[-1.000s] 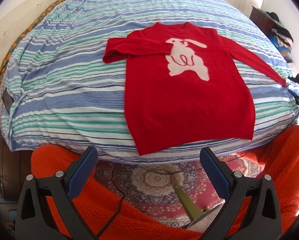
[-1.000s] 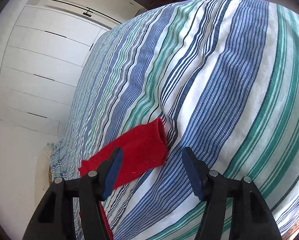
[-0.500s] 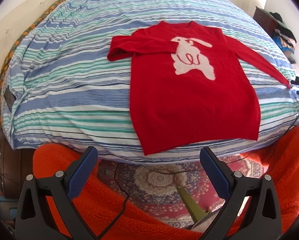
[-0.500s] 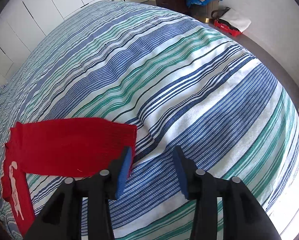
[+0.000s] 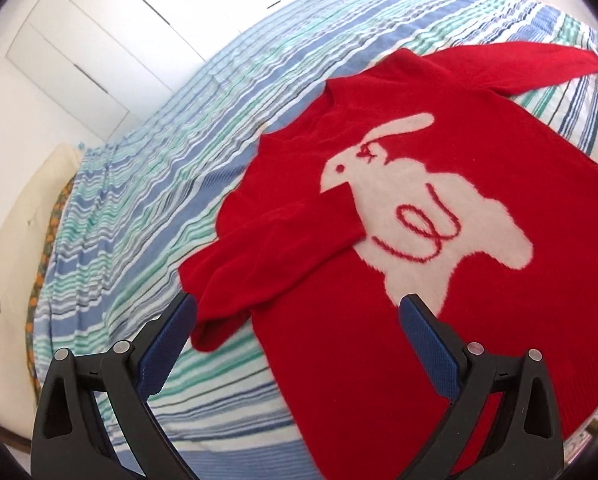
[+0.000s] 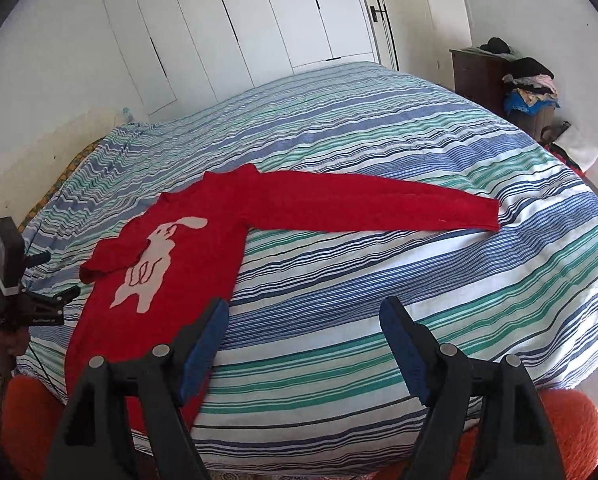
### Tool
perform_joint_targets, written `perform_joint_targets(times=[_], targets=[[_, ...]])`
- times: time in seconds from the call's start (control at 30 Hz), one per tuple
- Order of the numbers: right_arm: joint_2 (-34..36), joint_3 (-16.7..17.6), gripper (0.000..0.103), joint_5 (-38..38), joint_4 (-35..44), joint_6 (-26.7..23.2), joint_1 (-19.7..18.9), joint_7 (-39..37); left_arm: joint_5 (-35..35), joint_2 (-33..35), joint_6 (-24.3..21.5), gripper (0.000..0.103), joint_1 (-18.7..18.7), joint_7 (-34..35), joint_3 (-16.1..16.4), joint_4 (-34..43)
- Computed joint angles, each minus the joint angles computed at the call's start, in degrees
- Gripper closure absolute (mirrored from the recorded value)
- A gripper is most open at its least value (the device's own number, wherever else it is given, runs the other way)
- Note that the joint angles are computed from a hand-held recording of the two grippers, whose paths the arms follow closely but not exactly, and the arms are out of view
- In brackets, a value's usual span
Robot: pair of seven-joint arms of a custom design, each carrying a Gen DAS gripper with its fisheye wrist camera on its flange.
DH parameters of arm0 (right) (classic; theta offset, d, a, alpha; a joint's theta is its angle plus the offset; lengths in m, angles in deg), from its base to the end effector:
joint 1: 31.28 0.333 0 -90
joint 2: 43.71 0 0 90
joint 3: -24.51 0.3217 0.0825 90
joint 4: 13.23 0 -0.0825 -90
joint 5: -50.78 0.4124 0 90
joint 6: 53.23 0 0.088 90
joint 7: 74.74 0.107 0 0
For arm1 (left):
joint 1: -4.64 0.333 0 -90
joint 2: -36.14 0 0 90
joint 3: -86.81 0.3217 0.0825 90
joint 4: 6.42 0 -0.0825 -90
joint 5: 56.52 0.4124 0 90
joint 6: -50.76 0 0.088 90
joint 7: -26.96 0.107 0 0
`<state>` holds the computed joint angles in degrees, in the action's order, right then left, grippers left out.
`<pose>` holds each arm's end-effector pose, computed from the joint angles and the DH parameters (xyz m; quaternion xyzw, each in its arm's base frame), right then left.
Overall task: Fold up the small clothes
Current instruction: 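Pull the held sleeve outward from the body and open the right tool, then grasp the other sleeve cuff with the left tool, then pull the held sleeve outward, lay it flat, open the left tool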
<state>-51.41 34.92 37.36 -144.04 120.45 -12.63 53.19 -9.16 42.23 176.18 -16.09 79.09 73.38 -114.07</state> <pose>0.4855 0.2936 0.5033 -0.6628 0.6144 -0.1550 0.3990 0.5462 -0.3331 0.4785 -0.5338 0.7689 -0.0427 0.3493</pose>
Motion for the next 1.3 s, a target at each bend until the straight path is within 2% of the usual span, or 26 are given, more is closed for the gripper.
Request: perform_joint_targets(times=[0.03,0.1,0.17,0.27,0.33,0.37,0.43,0.53,0.63,0.73,0.83,0.93,1.07,1.2,1.3], targets=[[0.2,-0.4,0.026,1.5,0.0,-0.1,1.0,-1.1,-1.8,2.8,0.5,0.007,0.7,2.6,0.4,2.5],[0.4,-0.9,0.026,3.9,-0.1,-0.7,2.3,-3.1,-4.6,8.2,-1.5,0.028,1.0,7.1,1.3,8.0],[0.3,-1.0,0.026,4.5,-0.4,-0.9,2.5,-4.0,-6.4,12.3,-3.4,0.035,0.7,9.2,2.6,12.3],[0.3,-2.0,0.026,8.1,-0.7,-0.7,3.7,-6.6,-8.0,15.3,-3.9,0.036,0.2,8.7,4.3,15.7],[0.8,-2.4,0.026,10.3,-0.4,-1.3,4.0,-7.7,-11.6,15.1,-1.3,0.060,1.1,9.5,4.2,15.1],[1.0,-2.5,0.026,11.2,-0.3,-1.5,4.1,-8.1,-14.7,14.9,-0.1,0.099,2.0,10.5,3.8,14.9],[1.3,-2.3,0.026,11.5,-0.1,-1.5,3.7,-7.7,-17.1,13.0,3.1,0.100,2.4,8.2,4.4,12.7],[1.2,-2.0,0.026,11.3,-0.2,-1.4,3.4,-7.3,-20.4,5.4,11.7,0.100,4.7,0.3,5.4,4.8],[0.5,-1.3,0.026,9.1,-0.8,-0.9,2.5,-5.7,-22.4,-6.0,19.3,0.100,9.1,-9.9,6.9,-6.5],[0.4,-0.7,0.026,7.3,-0.7,-1.1,1.9,-4.2,-23.8,-16.7,22.8,0.100,15.0,-19.2,8.5,-16.9],[1.0,-0.8,0.026,6.7,0.1,-2.0,2.1,-4.1,-21.7,-24.2,19.8,0.100,21.5,-26.4,8.0,-24.3],[1.7,-0.3,0.026,4.3,1.2,-3.2,2.2,-3.7,-23.2,-28.0,18.1,0.100,25.7,-29.2,7.5,-30.0],[2.9,0.0,0.026,1.3,2.8,-5.6,2.8,-3.3,-25.7,-29.9,17.6,0.100,29.4,-29.5,6.8,-34.8],[3.6,-0.2,0.026,-0.8,4.0,-7.7,3.6,-2.8,-25.3,-31.2,16.3,0.100,32.2,-33.0,5.3,-36.6],[3.8,-0.4,0.026,-2.4,4.3,-8.8,3.9,-1.8,-24.9,-30.2,16.0,0.100,33.6,-34.1,5.3,-35.9]])
